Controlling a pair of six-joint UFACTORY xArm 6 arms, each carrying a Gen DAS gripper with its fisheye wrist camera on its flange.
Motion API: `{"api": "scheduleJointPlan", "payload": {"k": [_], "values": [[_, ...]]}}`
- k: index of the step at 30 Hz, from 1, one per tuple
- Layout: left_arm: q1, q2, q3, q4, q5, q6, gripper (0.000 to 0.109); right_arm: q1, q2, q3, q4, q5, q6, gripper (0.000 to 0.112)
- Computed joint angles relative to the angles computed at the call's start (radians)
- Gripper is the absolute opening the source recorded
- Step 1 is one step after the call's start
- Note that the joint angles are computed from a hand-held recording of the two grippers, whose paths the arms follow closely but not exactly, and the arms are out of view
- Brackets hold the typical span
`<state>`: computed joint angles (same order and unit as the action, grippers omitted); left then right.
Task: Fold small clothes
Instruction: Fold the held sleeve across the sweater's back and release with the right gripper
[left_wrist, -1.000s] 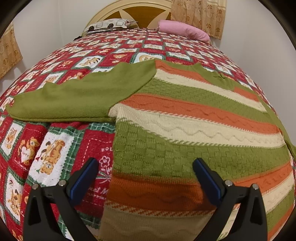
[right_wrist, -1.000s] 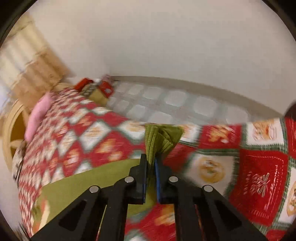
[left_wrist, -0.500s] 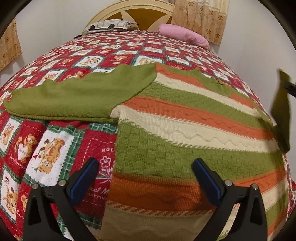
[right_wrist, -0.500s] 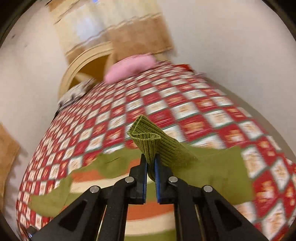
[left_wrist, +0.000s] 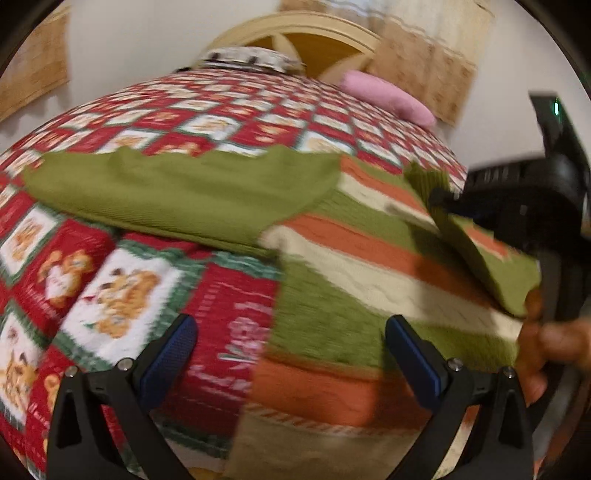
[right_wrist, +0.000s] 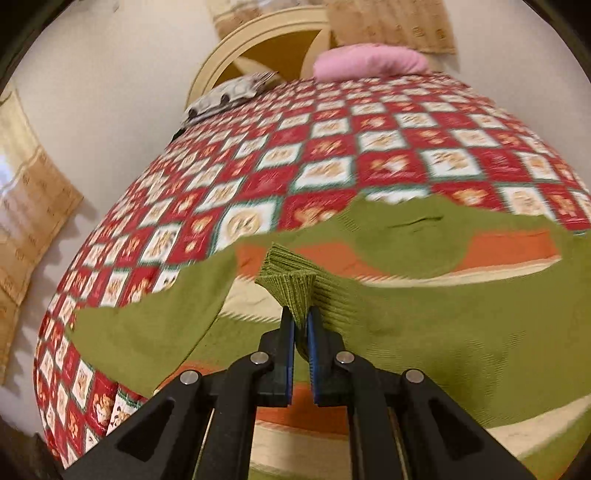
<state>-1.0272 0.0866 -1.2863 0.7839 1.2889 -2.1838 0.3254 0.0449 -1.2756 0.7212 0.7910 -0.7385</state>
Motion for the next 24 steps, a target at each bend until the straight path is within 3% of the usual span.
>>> {"api": "scheduleJointPlan", "payload": {"k": [4, 8, 11, 15, 16, 17, 19, 22, 24], "values": [[-0.008, -0.048, 0.062, 0.026, 0.006, -0.124, 0.103, 0.026, 0.037, -0.011, 0.015, 0.037, -0.003, 0.006], [0.001, -0.027, 0.038, 0.011, 0.013, -0.089, 0.103, 0.036, 0.076, -0.033, 0.043, 0.104, -0.013, 0.010], [0.005, -0.022, 0.032, 0.007, 0.012, -0.071, 0.103, 0.009, 0.116, -0.076, 0.116, 0.221, -0.043, 0.011], [0.005, -0.026, 0.038, 0.005, 0.008, -0.071, 0.103, -0.067, 0.187, -0.183, 0.202, 0.477, -0.034, 0.015], [0.004, -0.023, 0.034, 0.003, 0.012, -0.069, 0.103, -0.090, 0.186, -0.187, 0.238, 0.500, -0.031, 0.015], [0.004, -0.022, 0.032, 0.001, 0.013, -0.067, 0.103, -0.101, 0.171, -0.176, 0.251, 0.481, -0.039, 0.015], [0.004, -0.020, 0.030, 0.000, 0.013, -0.066, 0.103, -0.099, 0.116, -0.127, 0.230, 0.349, -0.058, 0.015], [0.005, -0.019, 0.029, -0.001, 0.012, -0.065, 0.103, -0.060, 0.055, -0.058, 0.113, 0.175, -0.059, 0.015], [0.005, -0.020, 0.030, -0.002, 0.013, -0.064, 0.103, -0.027, 0.035, -0.024, 0.057, 0.122, -0.059, 0.015]]}}
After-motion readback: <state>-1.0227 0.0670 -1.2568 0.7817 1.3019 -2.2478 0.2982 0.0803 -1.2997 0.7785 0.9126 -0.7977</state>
